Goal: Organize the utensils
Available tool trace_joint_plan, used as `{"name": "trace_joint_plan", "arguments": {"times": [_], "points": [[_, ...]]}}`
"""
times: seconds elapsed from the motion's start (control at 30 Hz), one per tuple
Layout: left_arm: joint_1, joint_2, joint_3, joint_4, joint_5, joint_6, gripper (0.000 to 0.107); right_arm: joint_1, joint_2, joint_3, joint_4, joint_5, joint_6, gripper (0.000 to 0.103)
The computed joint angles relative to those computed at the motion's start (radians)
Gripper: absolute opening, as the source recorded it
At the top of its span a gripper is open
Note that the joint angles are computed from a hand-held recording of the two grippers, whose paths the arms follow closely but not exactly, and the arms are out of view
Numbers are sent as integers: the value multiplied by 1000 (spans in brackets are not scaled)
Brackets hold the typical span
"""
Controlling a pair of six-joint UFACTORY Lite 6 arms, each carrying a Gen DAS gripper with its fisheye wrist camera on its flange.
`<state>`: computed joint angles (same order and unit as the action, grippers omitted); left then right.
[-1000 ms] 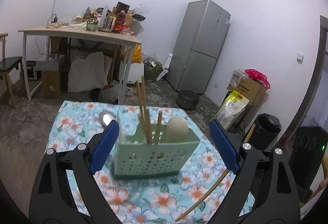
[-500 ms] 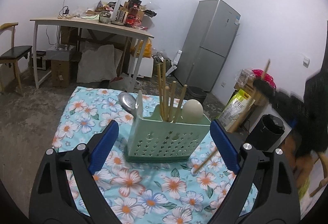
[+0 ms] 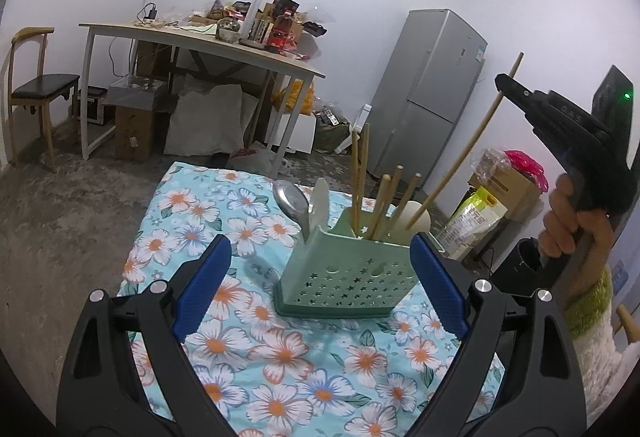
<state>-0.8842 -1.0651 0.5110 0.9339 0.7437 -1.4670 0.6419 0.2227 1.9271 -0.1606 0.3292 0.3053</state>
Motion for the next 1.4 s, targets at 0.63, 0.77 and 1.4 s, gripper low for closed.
{"name": "trace_joint_plan", "arguments": {"times": [0.63, 0.77, 1.4], "points": [[181, 2, -23, -143, -134, 154, 87, -14, 157, -44, -5, 40, -40, 19], [160, 15, -16, -127, -125, 132, 87, -23, 56, -163, -6, 5, -19, 37], [-240, 296, 88, 111, 249, -274, 95, 118, -438, -814, -523, 93, 706, 71]]}}
